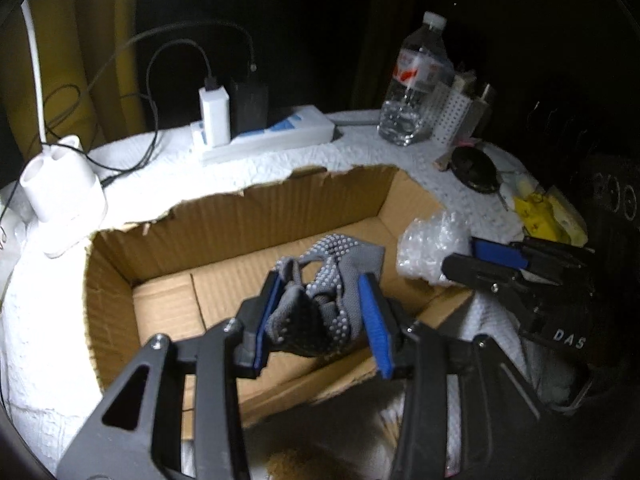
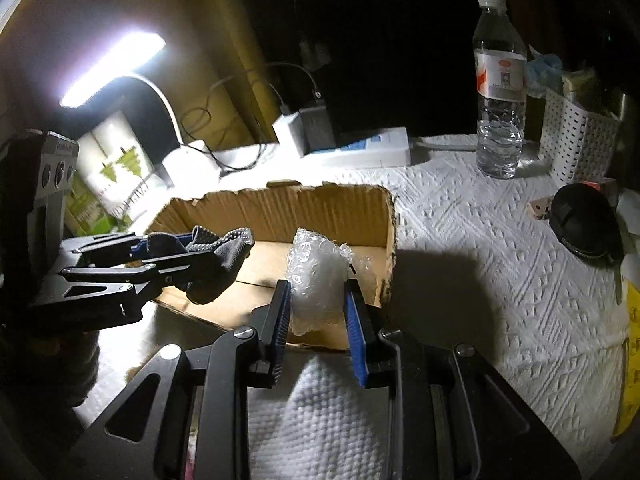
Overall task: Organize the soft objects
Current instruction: 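Carry glove and bubble wrap into the box and open both tools, then move the right tool to the white paper towel and grasp it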
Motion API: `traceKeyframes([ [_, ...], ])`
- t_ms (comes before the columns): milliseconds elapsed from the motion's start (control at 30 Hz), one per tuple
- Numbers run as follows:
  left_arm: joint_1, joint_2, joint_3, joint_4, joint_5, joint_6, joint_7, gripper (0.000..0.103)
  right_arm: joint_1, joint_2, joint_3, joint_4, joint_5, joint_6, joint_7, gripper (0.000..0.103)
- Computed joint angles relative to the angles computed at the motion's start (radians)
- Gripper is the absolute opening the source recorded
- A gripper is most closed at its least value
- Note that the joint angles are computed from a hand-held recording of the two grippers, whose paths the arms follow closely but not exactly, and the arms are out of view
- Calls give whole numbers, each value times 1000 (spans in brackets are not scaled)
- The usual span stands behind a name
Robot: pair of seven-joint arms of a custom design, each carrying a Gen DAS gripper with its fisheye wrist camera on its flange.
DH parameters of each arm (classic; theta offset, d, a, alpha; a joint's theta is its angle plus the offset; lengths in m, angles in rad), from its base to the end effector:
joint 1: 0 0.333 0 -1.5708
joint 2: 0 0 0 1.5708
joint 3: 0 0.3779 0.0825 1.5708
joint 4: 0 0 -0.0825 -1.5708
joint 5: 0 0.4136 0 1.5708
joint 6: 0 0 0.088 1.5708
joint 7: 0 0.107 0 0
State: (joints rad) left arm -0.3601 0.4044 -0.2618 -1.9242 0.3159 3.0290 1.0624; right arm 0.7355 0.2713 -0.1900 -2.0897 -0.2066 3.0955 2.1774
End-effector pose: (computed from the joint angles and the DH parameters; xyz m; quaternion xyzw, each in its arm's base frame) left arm 0.5800 -0.4176 0.4067 -0.5342 0.7685 -0.3365 0.1034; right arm 0.5556 0.3675 0.4196 -0.7119 0.6013 -0.1367 0.3359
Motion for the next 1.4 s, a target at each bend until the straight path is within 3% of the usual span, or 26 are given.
traceKeyframes([
  [100, -23, 8, 24, 13, 10, -21, -21, 45, 11, 7, -10, 10, -17, -26, 8, 29],
  [200, -7, 14, 8, 16, -2, -25, -19, 54, 8, 8, -7, 17, -37, -41, 22, 32],
  [300, -19, 6, 23, 6, 8, -15, -35, 54, 6, 8, -3, 24, -63, -61, 45, 34],
  [467, -34, -14, 40, -15, 29, 0, -62, 62, 21, -4, -19, 23, -136, -75, 126, 45],
  [533, -38, -26, 46, -29, 38, 12, -76, 63, 27, -13, -26, 21, -179, -79, 169, 49],
  [933, -101, -121, 125, -126, 150, 77, -202, 63, 28, -102, -23, -17, -499, -126, 471, 50],
  [1100, -129, -155, 156, -164, 209, 102, -268, 63, 2, -146, 14, -51, -597, -160, 573, 50],
  [1400, -163, -194, 185, -234, 288, 146, -356, 63, -83, -186, 140, -117, -603, -215, 611, 50],
])
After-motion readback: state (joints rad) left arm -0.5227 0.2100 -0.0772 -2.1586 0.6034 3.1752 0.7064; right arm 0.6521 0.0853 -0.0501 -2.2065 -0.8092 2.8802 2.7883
